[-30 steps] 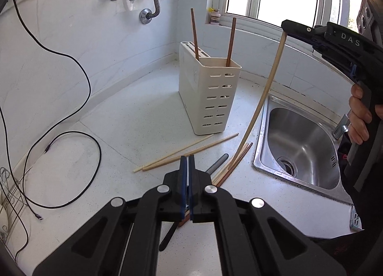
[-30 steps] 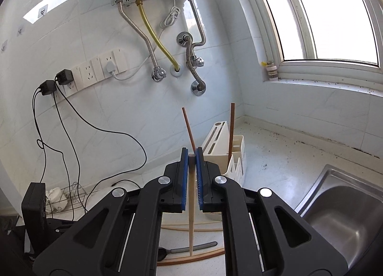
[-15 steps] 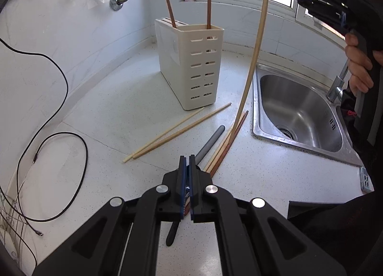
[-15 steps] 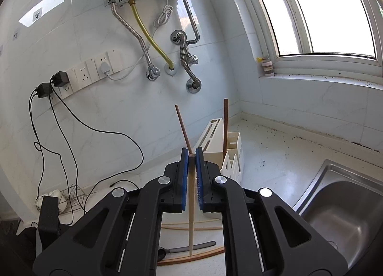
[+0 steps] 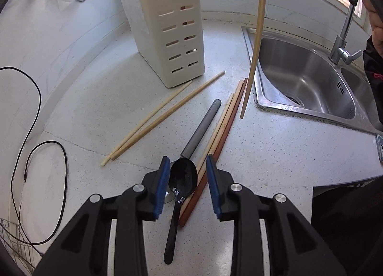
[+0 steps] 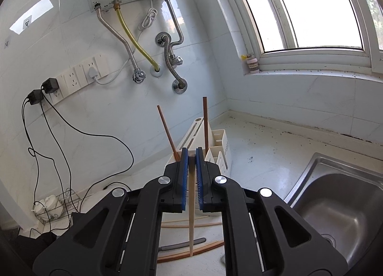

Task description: Organize utensils

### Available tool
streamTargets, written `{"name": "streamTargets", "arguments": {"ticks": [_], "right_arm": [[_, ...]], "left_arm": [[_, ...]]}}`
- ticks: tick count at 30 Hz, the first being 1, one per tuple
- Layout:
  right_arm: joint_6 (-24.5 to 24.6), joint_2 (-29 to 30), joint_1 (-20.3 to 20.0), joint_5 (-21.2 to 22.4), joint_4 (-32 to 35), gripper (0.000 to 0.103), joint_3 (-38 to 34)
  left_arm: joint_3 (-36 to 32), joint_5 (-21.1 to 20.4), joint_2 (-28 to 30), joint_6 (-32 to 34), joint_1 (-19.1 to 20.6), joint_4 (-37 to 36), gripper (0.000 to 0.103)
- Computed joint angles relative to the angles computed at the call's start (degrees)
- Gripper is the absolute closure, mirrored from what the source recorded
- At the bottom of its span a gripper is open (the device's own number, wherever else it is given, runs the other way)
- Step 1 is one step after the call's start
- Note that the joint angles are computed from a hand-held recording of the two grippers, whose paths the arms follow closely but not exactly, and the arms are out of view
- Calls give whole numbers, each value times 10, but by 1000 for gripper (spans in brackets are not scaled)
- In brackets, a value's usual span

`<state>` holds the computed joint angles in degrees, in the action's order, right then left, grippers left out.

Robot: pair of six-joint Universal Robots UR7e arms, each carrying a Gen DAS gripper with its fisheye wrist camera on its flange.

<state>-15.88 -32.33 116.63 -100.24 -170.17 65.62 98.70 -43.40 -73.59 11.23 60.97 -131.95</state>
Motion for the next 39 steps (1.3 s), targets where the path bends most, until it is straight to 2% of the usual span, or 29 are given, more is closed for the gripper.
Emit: {"name": "streamTargets", "arguments": {"ticks": [9, 15, 19, 22, 30, 35, 39], "right_arm": [[14, -8, -2, -19, -13, 97, 13], [20, -8, -2, -24, -12, 97, 14], [23, -7, -2, -23, -8, 97, 11], [22, -7, -2, -21, -7, 97, 11], [22, -7, -2, -20, -4, 97, 11], [19, -6, -1, -19, 0, 97, 6], [12, -5, 1, -17, 1, 97, 1]], "left_arm": [[-20, -4, 19, 0, 10, 36, 73], [-35, -15, 23, -23, 23, 56, 73], [-39, -14, 24, -39, 28, 70, 79], [-47, -12, 27, -55, 32, 85, 88], [-51, -27, 22, -64, 36, 75, 100], [-47, -39, 6, -63, 33, 45, 100], [-47, -72, -13, -66, 29, -3, 100]]}}
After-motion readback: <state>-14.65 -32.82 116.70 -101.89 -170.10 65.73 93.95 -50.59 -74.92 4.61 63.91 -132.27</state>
